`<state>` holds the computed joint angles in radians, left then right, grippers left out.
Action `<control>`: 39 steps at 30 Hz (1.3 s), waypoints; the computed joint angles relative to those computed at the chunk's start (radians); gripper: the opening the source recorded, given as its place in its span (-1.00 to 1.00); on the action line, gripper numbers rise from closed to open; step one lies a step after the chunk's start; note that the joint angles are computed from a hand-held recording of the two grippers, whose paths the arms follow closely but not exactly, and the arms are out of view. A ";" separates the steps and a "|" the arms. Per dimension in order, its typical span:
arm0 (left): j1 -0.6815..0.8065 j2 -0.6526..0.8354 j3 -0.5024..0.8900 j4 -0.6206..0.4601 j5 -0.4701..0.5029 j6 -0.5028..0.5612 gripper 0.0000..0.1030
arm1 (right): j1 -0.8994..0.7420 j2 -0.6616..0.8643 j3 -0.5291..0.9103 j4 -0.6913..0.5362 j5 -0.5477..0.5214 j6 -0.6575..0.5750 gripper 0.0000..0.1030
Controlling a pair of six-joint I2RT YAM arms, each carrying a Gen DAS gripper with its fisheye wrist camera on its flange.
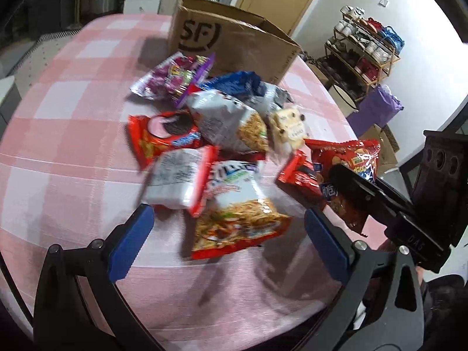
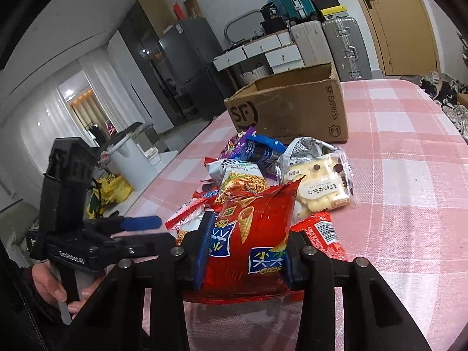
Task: Organize snacks
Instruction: 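Grasp the red chip bag with the right gripper while the left gripper grasps a white noodle-snack bag, then carry both bags over the SF box and lower them inside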
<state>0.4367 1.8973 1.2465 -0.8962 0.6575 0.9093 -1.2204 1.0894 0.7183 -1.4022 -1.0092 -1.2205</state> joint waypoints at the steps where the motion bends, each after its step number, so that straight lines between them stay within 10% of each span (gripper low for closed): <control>1: -0.010 0.000 0.000 -0.006 0.000 -0.007 0.98 | -0.016 0.011 0.008 -0.021 -0.001 -0.027 -0.24; 18: -0.155 0.112 0.075 -0.018 -0.063 -0.214 0.87 | -0.157 0.120 0.020 -0.130 0.040 -0.253 -0.24; 29: -0.179 0.183 0.137 0.017 -0.032 -0.255 0.13 | -0.187 0.125 0.019 -0.124 0.053 -0.259 -0.24; 39: -0.229 0.141 0.047 0.097 -0.031 -0.223 -0.12 | -0.172 0.110 0.016 -0.096 0.068 -0.218 -0.24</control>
<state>0.2079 2.0384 1.2930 -0.7993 0.6262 0.6867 -1.3922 1.1992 0.7348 -1.4978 -0.9416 -1.4385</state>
